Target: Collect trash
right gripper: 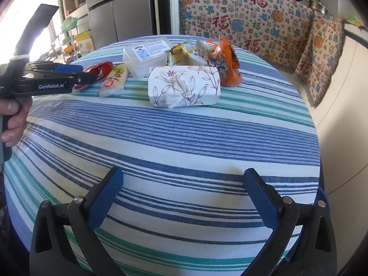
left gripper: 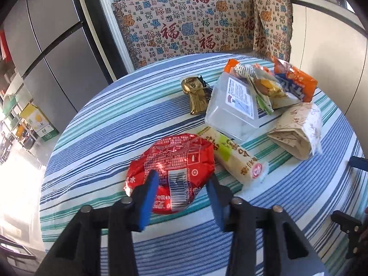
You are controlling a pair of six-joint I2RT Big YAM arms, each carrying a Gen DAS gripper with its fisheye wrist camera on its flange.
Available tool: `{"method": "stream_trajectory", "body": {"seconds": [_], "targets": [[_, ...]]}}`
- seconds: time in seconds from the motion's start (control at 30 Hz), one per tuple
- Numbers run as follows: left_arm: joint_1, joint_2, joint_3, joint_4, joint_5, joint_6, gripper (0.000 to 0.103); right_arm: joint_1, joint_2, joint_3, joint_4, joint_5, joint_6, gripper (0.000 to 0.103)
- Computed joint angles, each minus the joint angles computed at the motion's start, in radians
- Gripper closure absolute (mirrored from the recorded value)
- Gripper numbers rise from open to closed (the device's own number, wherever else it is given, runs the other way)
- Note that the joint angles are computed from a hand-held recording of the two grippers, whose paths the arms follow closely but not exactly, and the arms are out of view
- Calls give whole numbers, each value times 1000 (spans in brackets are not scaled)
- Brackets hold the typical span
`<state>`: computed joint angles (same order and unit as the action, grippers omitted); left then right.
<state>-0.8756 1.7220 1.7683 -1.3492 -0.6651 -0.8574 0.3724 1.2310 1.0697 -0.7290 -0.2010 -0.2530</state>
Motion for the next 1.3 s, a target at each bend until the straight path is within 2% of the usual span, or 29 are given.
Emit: {"method": "stream_trajectory", "body": {"seconds": [0.1,0.17,0.27,0.33,0.47,0.63,0.77,0.8,0.83,0.87,0.93,1.07,1.17,1.2,1.27,1.3], "targets": [[1,-16,-14,28,-29,21,75,-1,8,17,-24,-3,-3,1],[-3,-59,-57,86,-36,25,83,-3,9,23,-28,-5,-1,1],[-2,-134,-133,175,11,-3,84,-7,8,37,-19,-7,23,1],[-7,-169,-167,205,15,-24,85,-2,26,71,-28,-14,36,1],[-16,-243,-235,285,43,-62,89,48,78,162,-22,22,50,1],[-41,-273,-252,284,36,-100,92,110,196,288,-38,82,91,2],[-52,-297,-276,284,27,-126,93,118,214,298,-54,149,42,38],[-53,-303,-283,287,27,-127,93,102,204,291,-68,121,34,45],[-53,-305,-286,291,29,-125,93,89,195,284,-80,110,31,60],[-53,-308,-291,296,29,-123,93,77,183,270,-84,112,21,70],[-57,-318,-303,302,24,-131,94,49,158,244,-87,122,-17,74],[-65,-359,-349,323,32,-165,95,-12,126,212,-130,106,-42,74],[-79,-396,-387,307,34,-210,96,-36,108,200,-160,87,-45,71],[-84,-404,-396,295,32,-224,97,-40,102,196,-169,77,-41,67],[-94,-427,-422,270,28,-256,97,-45,91,192,-177,51,-28,40],[-98,-436,-434,261,31,-270,97,-45,87,190,-175,41,-21,36]]}}
